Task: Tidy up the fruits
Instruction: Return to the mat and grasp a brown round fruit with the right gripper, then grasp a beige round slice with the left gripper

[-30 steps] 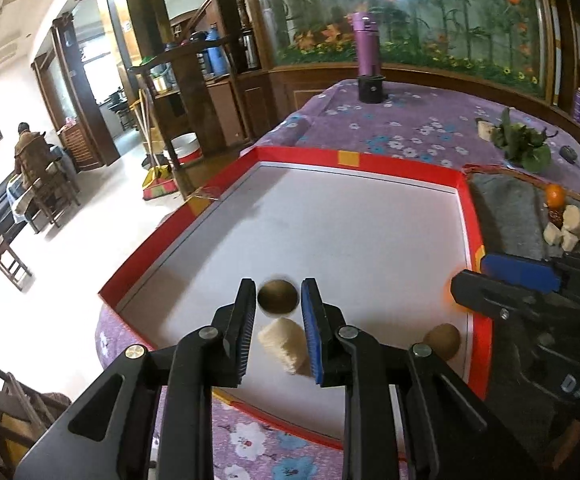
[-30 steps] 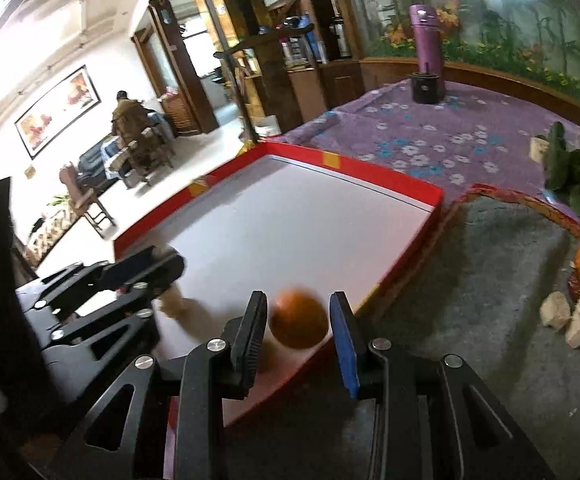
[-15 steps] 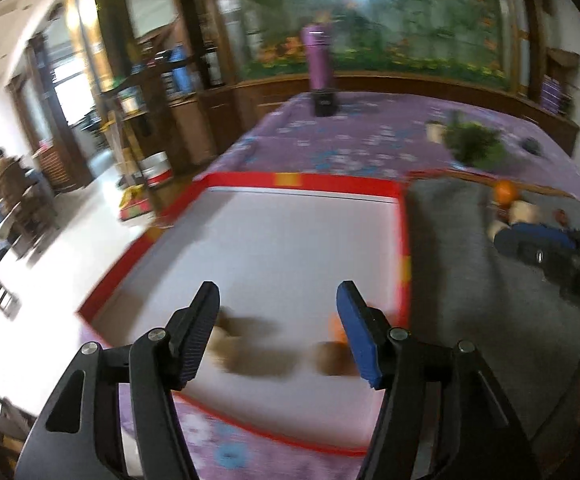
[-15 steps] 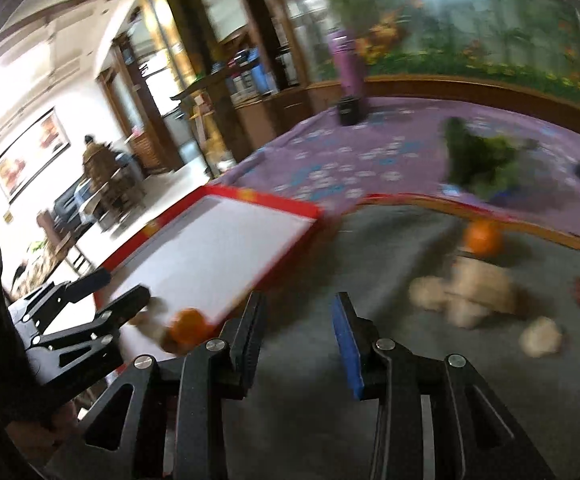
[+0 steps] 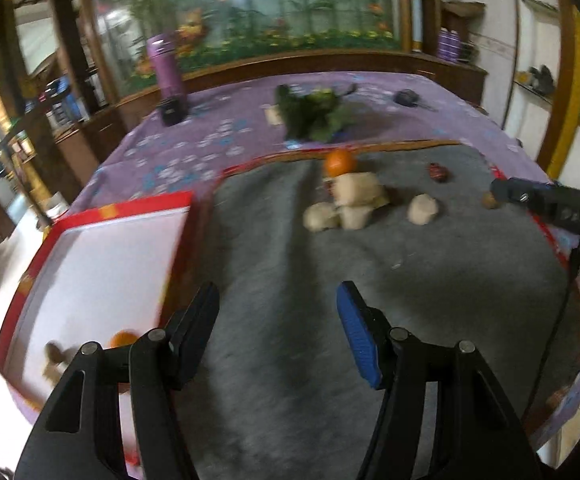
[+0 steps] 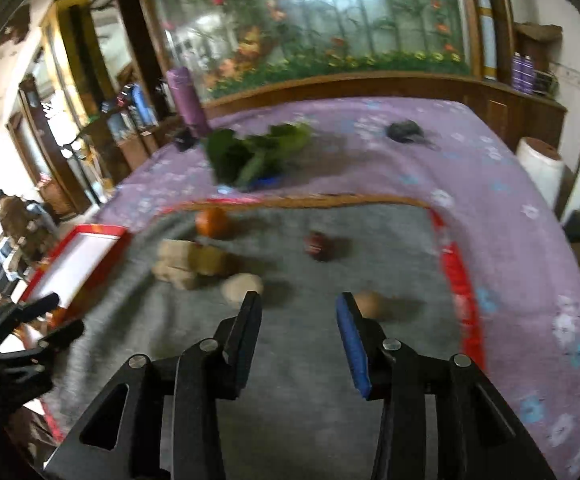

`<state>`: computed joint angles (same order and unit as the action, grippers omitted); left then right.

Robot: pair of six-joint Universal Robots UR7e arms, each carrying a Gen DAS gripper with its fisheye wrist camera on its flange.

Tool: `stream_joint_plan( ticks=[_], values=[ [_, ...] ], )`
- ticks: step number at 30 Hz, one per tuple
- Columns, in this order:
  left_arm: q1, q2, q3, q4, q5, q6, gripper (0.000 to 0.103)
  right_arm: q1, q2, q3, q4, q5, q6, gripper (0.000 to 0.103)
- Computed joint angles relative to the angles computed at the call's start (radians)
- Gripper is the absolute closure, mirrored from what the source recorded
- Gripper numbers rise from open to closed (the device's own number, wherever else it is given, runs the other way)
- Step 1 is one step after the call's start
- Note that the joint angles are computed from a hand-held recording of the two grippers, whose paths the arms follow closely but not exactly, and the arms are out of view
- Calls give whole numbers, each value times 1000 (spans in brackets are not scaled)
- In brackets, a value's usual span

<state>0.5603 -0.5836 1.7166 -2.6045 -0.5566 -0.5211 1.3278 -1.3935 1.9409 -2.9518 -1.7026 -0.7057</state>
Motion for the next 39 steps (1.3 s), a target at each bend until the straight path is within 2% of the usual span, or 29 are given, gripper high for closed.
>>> stream_joint_plan(
  ticks=[4, 11, 16, 18, 20, 23, 28, 31, 37, 39],
  values=[
    [7, 60, -87, -24, -58, 93, 43, -16, 34, -52, 30, -65, -6, 61],
    [22, 139, -201, 10, -118, 166, 43, -25, 82, -110, 91, -113, -1, 60],
    [49, 175, -275, 41, -165, 200, 43, -27, 110, -128, 63, -106, 1, 65],
    [60, 193, -312, 59, -176, 214, 43, -28, 116, -129, 43, -109, 1, 76],
    [65, 213, -345, 75, -179, 228, 43, -32, 114, -126, 31, -105, -3, 80],
    [71, 247, -396, 88, -188, 254, 43, -41, 106, -133, 60, -79, 15, 80],
    [82, 299, -482, 146, -227, 257, 43, -41, 102, -128, 61, -78, 12, 80],
    [88, 321, -512, 171, -226, 253, 45, -42, 101, -131, 72, -75, 18, 80],
    [102, 325, -508, 112, -268, 256, 67, -43, 100, -129, 71, -72, 19, 80],
    [102, 323, -496, 86, -268, 264, 79, -43, 100, -127, 67, -71, 16, 80]
  ],
)
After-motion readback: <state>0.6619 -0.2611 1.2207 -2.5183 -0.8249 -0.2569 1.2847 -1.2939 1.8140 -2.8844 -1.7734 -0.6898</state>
